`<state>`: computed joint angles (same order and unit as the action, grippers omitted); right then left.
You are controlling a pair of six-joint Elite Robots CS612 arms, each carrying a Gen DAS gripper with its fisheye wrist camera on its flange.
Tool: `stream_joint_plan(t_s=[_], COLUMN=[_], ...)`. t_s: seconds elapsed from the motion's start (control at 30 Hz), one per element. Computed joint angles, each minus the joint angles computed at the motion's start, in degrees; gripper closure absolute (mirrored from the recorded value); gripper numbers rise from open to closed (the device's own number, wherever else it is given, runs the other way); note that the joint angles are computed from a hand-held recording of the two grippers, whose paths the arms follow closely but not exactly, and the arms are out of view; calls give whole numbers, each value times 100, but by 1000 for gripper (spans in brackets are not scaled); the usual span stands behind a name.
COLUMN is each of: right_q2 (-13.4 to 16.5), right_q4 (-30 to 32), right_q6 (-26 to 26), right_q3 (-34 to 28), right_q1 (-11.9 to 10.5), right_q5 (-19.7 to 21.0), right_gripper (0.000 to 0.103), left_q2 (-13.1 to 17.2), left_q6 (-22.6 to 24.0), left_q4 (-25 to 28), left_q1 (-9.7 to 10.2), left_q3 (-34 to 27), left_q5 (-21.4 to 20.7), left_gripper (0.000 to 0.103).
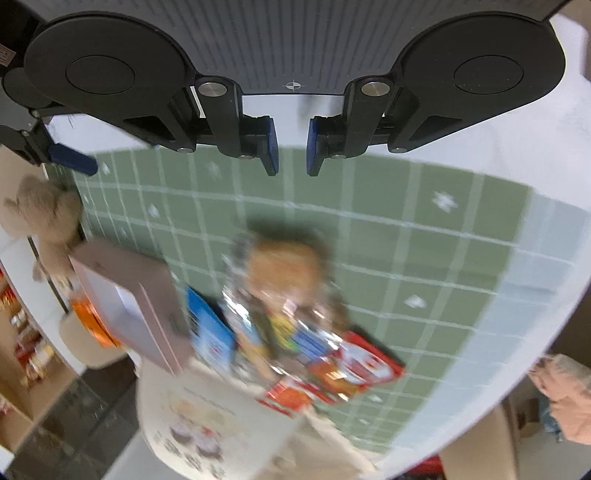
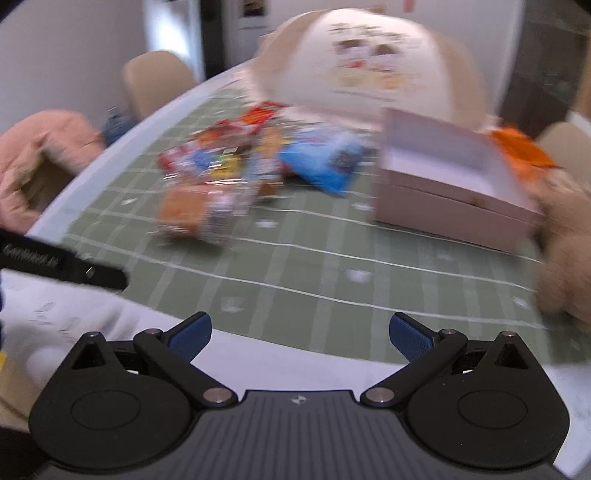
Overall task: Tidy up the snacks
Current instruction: 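Grasp the wrapped round bread pastry with the right gripper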
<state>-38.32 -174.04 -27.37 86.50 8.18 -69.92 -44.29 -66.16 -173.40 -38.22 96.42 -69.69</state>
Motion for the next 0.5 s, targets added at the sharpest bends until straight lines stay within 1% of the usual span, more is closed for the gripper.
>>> stream_joint_plan(t_s=[0.07,0.13,0.23,0.27,0.33,0.37,0.4,0.43,0.47,0.5], right_q2=[75,171,425,547,769,890,966,967,946,886], right_q4=[366,421,342,300,177,173,346,573,626,657], right_q6=[-180,-224,-194,-172,-212,-344,-518,-593,-580,-592], right_q3=[-247,-442,-898,-1106,-1444,-1624,-1767,-1813,-1782,-1696], right_q1=[117,227,462,570,765,866,944,970,966,953], right_q5=[92,132,88,-49,-456,-714,-947,-1004,-985,-939], right_gripper=[0,1,1,1,2,5,12,16,20,27], left_q2=[-47,-95,-196,-218,-253,-254,-247,-241,-220,-189], left_q6=[-25,-83,-226,-193,-56,22,130,255,406,559], left_q4=[-207,-428,-570,-587,-662,-708,-768,-819,-885,-999], left_q1=[42,81,132,160,252,288,336,374,411,449], left_q3=[149,303,519,560,629,644,639,637,624,616], left_q5=[147,349,603,608,505,444,339,231,122,20], left_gripper=[84,84,84,84,84,84,84,84,84,84])
